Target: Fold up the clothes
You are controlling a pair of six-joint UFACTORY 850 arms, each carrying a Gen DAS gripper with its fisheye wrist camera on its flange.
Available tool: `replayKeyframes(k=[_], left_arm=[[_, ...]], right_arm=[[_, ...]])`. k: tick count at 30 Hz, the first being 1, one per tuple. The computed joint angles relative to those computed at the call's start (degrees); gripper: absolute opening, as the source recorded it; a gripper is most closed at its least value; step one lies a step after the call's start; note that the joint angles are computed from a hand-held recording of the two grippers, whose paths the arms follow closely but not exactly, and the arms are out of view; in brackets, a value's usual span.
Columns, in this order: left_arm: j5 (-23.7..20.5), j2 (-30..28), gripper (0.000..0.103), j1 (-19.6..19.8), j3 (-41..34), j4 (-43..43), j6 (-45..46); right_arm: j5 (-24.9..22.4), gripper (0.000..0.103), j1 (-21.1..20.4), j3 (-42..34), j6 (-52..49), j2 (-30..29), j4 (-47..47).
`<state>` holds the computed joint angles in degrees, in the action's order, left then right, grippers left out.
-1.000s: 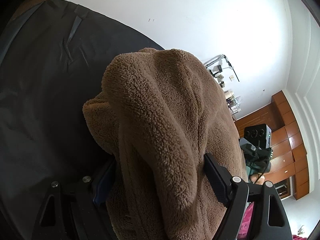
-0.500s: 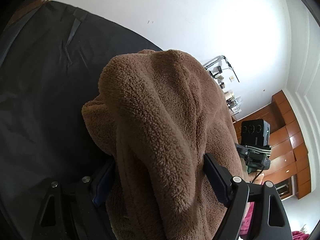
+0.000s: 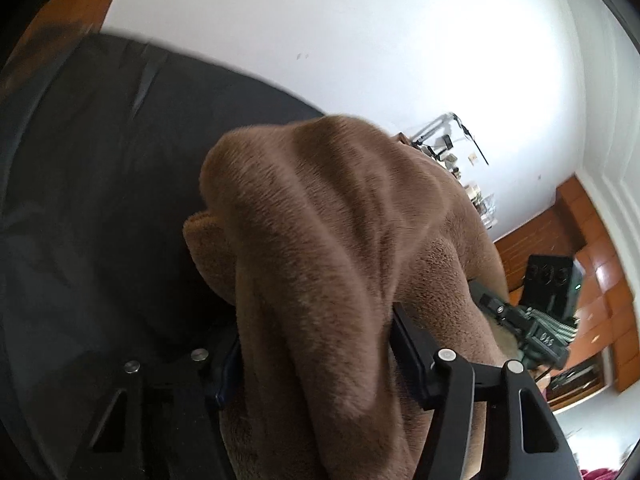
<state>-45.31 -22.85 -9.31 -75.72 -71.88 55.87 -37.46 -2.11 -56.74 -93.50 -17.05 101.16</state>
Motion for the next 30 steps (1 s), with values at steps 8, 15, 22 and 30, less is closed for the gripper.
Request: replayKeyframes(k=[8, 15, 22, 30], left_arm=[[1.54, 1.68, 0.065, -7.49, -4.21, 3.88, -3.92], [0.03, -4.15, 0.065, -17.48, -15.17, 4.88, -6.04], [-3.56, -15.6, 0.065, -26.52, -31.16, 14.56, -17.27], [-8.49, -25.54, 0.065, -32.23, -44.02, 22.67, -27.58]], right_arm=[[0.19, 0.053, -4.84, 10.32, -10.5, 12.28, 7.97], [-1.51, 0.053, -17.76, 18.23, -11.9, 21.1, 6.02], [-2.12, 0.052, -33.66, 22.15, -10.54, 25.17, 1.5], [-3.36, 0.053, -45.9, 21.42, -9.35, 22.26, -5.52]])
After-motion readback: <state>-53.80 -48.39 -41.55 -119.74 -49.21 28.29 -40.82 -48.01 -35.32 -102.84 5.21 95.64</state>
